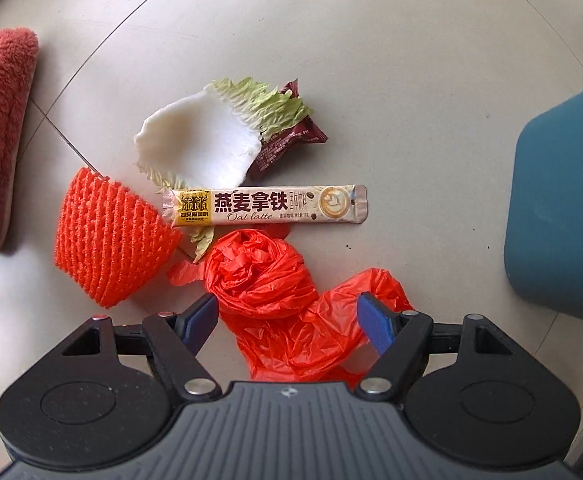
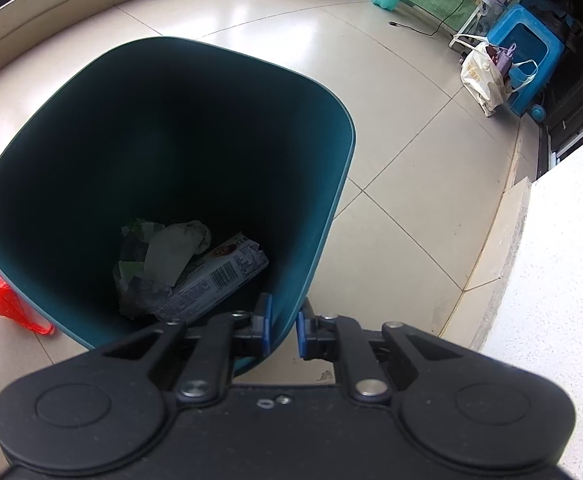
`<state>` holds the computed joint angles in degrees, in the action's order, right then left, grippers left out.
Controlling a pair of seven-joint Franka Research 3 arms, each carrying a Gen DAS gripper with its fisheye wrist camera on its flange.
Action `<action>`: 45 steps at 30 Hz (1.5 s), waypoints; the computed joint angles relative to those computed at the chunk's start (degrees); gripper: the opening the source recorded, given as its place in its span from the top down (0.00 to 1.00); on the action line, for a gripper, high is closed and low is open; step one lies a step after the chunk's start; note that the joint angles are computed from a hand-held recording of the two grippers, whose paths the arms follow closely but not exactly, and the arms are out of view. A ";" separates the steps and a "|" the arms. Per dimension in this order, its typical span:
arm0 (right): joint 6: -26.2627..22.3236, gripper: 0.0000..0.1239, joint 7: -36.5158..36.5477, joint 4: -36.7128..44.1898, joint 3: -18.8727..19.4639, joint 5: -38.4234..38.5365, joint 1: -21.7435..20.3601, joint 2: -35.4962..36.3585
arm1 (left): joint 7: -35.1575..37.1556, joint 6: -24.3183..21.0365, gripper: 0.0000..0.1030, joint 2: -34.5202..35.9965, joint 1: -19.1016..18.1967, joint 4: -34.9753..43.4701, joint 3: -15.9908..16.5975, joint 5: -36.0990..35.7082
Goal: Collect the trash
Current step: 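Lower the left tool to the red plastic bag and grasp it, then carry the red bag into the wastebasket and open the left tool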
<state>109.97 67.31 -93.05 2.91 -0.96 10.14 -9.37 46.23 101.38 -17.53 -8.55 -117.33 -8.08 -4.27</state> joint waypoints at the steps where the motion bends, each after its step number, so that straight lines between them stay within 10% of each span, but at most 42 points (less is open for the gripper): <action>1: -0.06 0.91 -0.06 0.08 -0.07 0.15 -0.02 0.00 | -0.81 0.82 0.26 0.13 0.19 -0.59 -0.02 -0.02; 17: 0.45 0.91 0.04 -0.38 -0.15 0.62 -0.22 -0.37 | -3.42 -1.38 0.23 5.99 -1.14 0.30 -2.99 10.53; 22: 0.63 0.91 0.47 -0.64 -0.01 0.29 -0.19 -0.55 | -2.69 -5.97 0.45 7.04 -2.42 1.58 -4.10 13.75; 31: 0.49 0.91 1.08 -0.50 -0.15 0.79 -0.25 -0.48 | -3.12 -8.22 0.48 5.02 -3.72 2.81 -4.24 12.75; 45: 0.82 0.92 0.96 -0.63 -0.53 1.90 -0.56 -0.54 | 5.00 -9.04 0.48 6.93 -6.07 21.45 -6.32 16.29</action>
<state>110.78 68.27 -93.68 2.38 0.95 9.58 -9.91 51.22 92.34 -10.60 -14.62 -95.88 -14.39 12.02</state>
